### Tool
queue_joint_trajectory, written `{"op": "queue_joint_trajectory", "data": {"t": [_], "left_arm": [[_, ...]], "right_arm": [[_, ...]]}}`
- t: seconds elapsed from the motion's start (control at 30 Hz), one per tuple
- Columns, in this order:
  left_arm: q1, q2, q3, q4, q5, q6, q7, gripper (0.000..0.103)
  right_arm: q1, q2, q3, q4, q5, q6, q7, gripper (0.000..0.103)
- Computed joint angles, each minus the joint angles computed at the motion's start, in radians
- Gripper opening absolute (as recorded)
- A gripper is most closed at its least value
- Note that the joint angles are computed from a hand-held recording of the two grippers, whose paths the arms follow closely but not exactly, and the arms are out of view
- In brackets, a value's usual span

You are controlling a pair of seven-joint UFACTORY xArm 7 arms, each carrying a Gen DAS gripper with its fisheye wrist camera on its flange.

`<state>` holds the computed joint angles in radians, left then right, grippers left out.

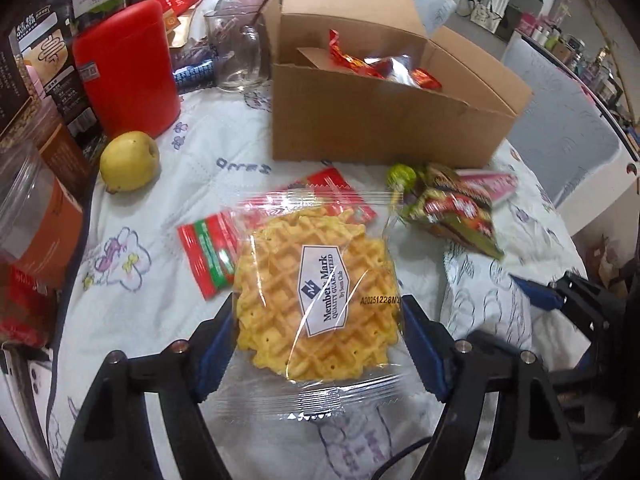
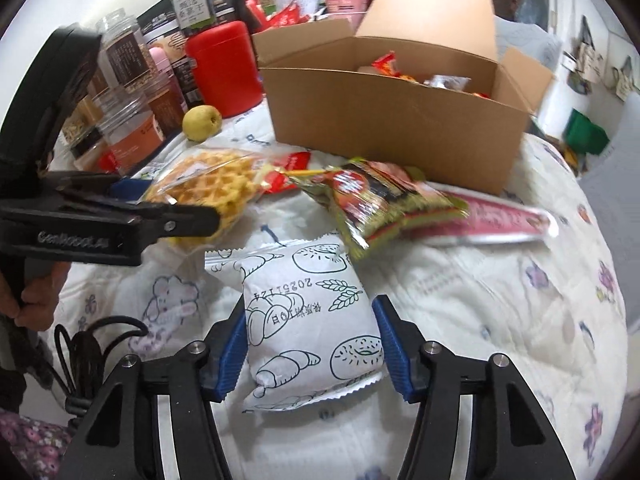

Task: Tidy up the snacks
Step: 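Grasp the waffle pack with the left tool while the right tool grasps the white bread bag, then lift the waffle pack and white bread bag and carry them over the box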

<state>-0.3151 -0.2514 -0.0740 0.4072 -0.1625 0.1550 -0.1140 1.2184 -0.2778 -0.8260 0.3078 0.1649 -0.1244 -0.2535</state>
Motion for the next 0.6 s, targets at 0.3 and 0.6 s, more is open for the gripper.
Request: {"op": "queue_joint_trajectory", "data": {"t": [0.3,0.6], "left_arm": [[-0.042,-0.041,-0.027,-0.051,0.021,0.016,-0.027,0.077],[0.007,0.043,-0.076,-0.032,0.096,-0.013,-0.111,0.083]], "right_arm": [[-0.385,-0.039,0.356,-0.072,0.003,0.025,0.084,0.059],[-0.423,-0.020,0.405,-0.070,-0.017,0.030,0.099,0.062]]}}
